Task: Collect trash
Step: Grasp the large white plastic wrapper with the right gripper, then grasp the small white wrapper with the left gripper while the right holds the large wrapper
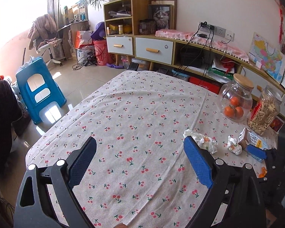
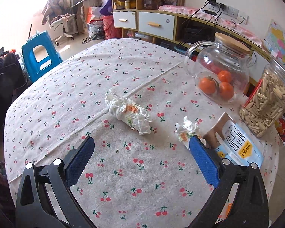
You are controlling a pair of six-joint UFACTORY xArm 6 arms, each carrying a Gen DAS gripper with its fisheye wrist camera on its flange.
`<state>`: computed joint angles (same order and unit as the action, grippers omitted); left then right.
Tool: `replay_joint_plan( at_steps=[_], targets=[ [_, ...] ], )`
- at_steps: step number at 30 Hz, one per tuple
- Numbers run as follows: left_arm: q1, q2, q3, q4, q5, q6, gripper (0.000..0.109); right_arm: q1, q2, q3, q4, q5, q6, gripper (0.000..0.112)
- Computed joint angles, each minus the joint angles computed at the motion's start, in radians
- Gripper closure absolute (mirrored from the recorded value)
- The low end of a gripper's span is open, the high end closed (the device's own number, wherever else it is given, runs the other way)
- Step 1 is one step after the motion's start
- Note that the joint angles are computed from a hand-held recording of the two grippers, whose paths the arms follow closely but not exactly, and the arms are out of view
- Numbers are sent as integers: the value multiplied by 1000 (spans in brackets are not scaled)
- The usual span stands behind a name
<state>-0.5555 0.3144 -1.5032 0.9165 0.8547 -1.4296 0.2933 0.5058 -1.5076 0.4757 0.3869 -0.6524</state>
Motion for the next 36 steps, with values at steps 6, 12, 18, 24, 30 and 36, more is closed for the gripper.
replay_joint_plan(
  at_steps=[6, 12, 18, 24, 30, 36],
  targets=[
    [18, -37, 26, 14, -18, -41, 18, 43, 137, -181, -90, 58, 51, 17],
    [36, -74, 58, 40, -50, -90, 18, 38, 246, -340, -205, 178, 185, 45],
    [51, -66, 50, -2, -81, -80, 18, 27, 150, -196, -162, 93, 170, 64],
    [44, -17, -2, -34, -96, -53, 18, -4, -34, 52, -126, -36, 172, 64],
    [21, 79, -106, -97, -93, 26, 18, -90, -269, 326, -85, -131, 205, 64],
    [-14, 256, -293, -219, -101, 213, 18, -189, -437, 493, 79, -180, 191, 64]
  ],
)
